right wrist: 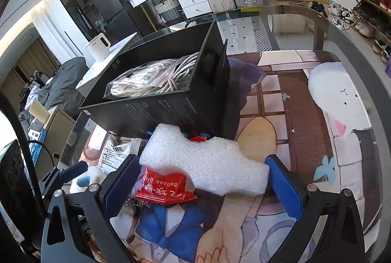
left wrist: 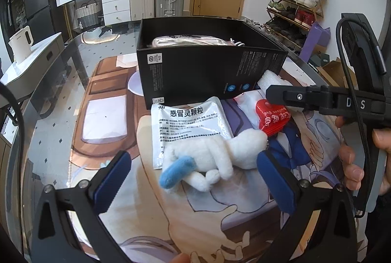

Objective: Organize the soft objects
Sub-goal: 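Grasp the white plush toy with the left tool while the right tool grasps the white foam piece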

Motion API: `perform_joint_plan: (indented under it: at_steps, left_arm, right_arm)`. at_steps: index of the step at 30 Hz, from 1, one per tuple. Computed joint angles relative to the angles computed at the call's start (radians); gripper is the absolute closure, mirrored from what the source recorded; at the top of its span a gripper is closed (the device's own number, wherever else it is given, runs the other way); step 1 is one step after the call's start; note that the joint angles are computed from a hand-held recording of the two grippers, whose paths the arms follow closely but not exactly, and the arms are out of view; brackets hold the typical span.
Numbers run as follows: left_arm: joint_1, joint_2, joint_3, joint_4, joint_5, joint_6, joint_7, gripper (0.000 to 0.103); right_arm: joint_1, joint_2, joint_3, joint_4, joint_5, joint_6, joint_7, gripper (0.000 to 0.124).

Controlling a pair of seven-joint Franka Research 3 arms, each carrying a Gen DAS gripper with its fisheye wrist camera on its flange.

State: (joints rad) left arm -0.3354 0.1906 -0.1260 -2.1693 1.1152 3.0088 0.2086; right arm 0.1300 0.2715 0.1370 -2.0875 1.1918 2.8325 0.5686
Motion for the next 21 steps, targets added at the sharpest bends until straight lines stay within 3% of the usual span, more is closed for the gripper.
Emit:
perform_joint_plan:
  at_steps: [4,5,10,21]
  left_arm:
    - [0.000,-0.002,0.000,0.001,0.004,-0.003,-0.001,0.000]
    - [0.000,-0.002,0.000,0.001,0.006,-0.002,-0.002,0.000]
    - [0.000,0.002,-0.005,0.006,-0.005,0.000,0.004,0.000]
    - [-0.022,0.046,-0.039,0.066,-0.167,-0.085,0.177,0.000]
  right_arm:
    - [0.006,0.000,0.001,-0.004,0.000,0.021,0.006,0.027]
    - [-0.001,-0.003,0.008,-0.006,0.027,0.024,-0.015,0.031]
    - [-0.019,-0.030,0.007,-0.027,0.157,0.015,-0.120,0.032]
    - [0.000,-0.066,-0.043,-0.065,0.218,-0.020,-0.184,0.032]
